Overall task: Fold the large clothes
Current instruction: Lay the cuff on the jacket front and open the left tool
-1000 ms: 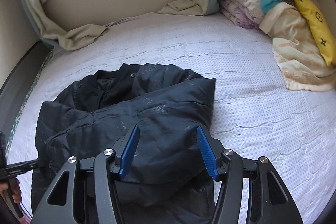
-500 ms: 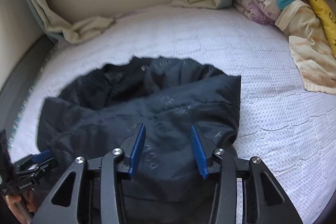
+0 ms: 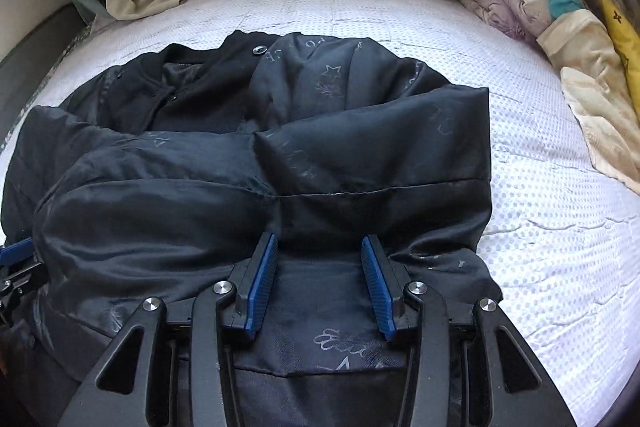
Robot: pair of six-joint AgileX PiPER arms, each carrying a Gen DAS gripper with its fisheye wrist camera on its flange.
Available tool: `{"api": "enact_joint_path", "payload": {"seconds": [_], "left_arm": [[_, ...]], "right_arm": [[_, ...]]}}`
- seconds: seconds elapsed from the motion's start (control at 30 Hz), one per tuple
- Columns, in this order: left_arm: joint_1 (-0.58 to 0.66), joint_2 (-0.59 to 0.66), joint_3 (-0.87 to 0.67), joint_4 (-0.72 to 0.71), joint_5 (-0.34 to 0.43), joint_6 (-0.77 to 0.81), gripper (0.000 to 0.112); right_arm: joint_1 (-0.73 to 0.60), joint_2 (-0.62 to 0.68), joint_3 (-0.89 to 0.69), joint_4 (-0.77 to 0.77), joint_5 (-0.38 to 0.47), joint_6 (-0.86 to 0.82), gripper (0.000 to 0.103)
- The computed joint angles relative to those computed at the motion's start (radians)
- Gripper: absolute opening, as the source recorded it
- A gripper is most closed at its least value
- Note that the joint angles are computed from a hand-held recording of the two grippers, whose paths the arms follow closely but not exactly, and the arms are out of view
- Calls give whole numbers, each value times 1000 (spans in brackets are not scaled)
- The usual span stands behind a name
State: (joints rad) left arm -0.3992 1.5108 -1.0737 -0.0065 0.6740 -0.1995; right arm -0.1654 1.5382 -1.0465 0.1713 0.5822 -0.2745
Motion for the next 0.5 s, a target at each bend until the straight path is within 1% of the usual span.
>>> {"api": "enact_joint_path", "payload": {"seconds": [0.1, 0.2, 0.23, 0.33, 0.4, 0.43, 0.5], "left_arm": [[14, 0, 22, -30, -33, 14, 67], [30, 4, 28, -75, -49, 56, 67], [31, 3, 29, -76, -51, 59, 67], [10, -2, 39, -26, -64, 16, 67], [-7, -7, 43, 16, -69, -21, 67], [-11, -9, 46, 25, -70, -30, 67], [-14, -12, 48, 34, -70, -39, 67]], "right_arm": [[23, -6, 33, -54, -53, 42, 41], [16, -2, 47, -27, -79, 16, 41], [15, 0, 51, -26, -91, 14, 41], [38, -1, 55, -95, -105, 92, 41], [29, -3, 45, -61, -91, 77, 41], [14, -3, 30, -19, -64, 49, 41], [-13, -22, -15, 25, 21, 38, 42]]}}
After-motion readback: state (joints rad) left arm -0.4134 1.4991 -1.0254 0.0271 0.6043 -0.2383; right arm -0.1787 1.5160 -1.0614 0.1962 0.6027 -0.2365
